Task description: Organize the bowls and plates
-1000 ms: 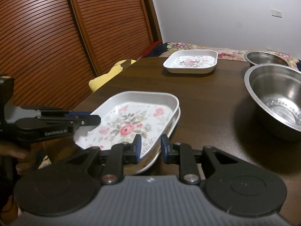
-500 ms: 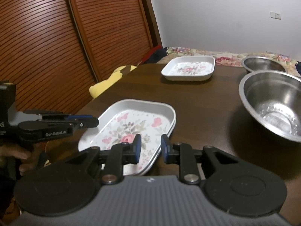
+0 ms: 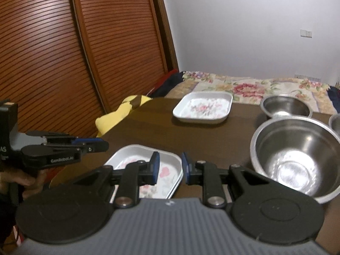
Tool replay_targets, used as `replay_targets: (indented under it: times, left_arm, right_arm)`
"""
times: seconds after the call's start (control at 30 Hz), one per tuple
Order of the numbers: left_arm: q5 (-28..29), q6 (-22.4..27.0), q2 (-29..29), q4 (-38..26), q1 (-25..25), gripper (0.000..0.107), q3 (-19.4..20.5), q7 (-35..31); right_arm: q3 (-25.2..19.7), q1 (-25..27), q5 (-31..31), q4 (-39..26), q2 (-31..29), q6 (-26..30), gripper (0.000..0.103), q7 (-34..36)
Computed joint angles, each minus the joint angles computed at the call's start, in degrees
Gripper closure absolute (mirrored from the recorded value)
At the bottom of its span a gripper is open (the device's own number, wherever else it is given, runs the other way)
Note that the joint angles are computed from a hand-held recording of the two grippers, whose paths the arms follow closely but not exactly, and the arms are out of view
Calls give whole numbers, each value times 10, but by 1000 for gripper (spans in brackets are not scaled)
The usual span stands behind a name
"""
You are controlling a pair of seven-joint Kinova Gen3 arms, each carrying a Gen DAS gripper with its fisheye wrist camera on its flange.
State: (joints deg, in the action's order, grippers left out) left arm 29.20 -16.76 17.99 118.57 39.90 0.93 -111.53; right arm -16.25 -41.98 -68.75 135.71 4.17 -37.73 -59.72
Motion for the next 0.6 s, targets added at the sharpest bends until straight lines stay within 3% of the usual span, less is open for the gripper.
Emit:
replay_targets:
  times: [0.27,0.6]
  left_arm:
    - [-31,23,4,-38,-15,91,7,12]
    - [-55,54,24,-87,-5,86,-20,18]
  right_arm:
    - [3,19,-18,-16,-18,7,78,47]
    - [11,53,-23,-41,-23,40,77,93]
